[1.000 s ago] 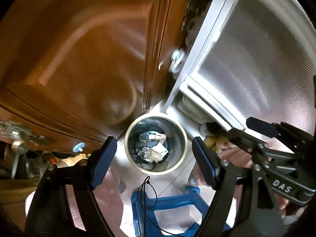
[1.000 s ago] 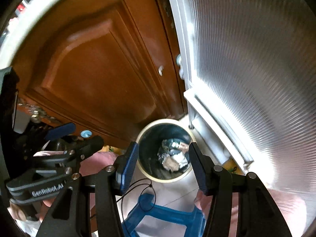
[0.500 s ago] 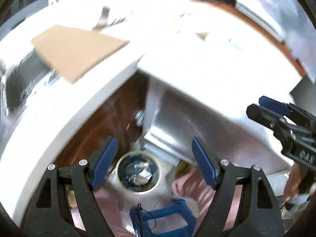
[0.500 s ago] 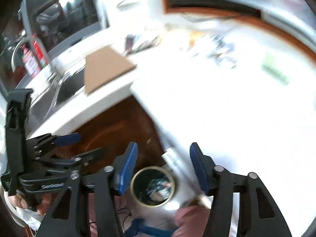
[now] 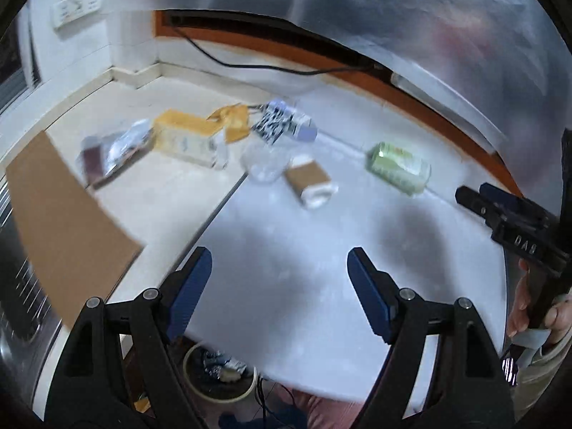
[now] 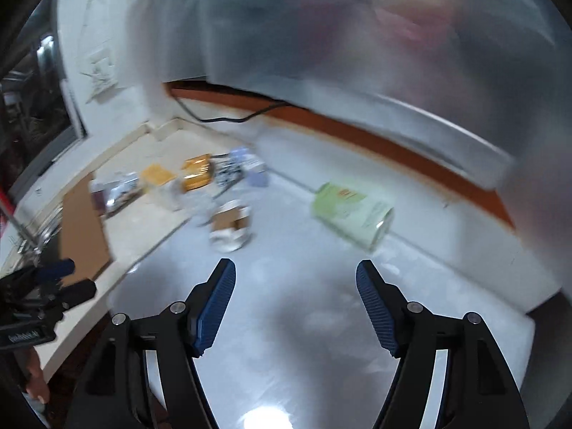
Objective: Collect trash
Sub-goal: 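Raise both open tools back over the counter, then grasp the brown paper cup with the left tool while the right tool grasps the green milk-tea can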
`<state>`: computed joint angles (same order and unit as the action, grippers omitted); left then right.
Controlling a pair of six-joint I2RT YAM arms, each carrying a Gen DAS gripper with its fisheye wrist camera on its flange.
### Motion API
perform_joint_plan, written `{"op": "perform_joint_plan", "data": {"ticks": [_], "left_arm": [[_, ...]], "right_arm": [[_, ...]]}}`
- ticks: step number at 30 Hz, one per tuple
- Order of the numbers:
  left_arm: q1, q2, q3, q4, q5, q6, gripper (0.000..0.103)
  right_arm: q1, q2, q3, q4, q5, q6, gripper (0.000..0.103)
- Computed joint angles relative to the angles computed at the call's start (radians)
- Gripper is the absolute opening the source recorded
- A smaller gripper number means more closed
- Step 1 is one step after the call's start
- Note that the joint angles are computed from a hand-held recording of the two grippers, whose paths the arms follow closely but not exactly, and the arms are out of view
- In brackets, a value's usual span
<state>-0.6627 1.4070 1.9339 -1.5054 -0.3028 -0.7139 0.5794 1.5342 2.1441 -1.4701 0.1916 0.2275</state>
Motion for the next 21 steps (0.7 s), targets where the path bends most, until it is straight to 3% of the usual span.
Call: {"op": "perform_joint_plan", "data": {"ticks": [4, 9, 15, 21], "left_arm": [[0.098, 0.154, 0.075, 0.082, 0.086, 0.073, 0.076], [0.183, 0.243, 0.033, 0.2, 0.199, 0.082, 0.076], [0.227, 0.349, 0.034, 0.271, 0.271, 0.068, 0.072], [0.227, 0.444, 0.089, 0.28, 0.276, 0.059, 0.069]], "right_arm": [[-0.188, 0.098, 0.02, 0.063, -0.091, -0.165, 0.075], [-0.256, 0.19, -0.031, 0.175, -0.081, -0.227, 0.076], [-0.269, 0.253, -0.09, 0.299, -0.01, -0.328, 0.076], [-0.265, 0.336, -0.046, 0.305, 0.045, -0.399, 0.076]]}}
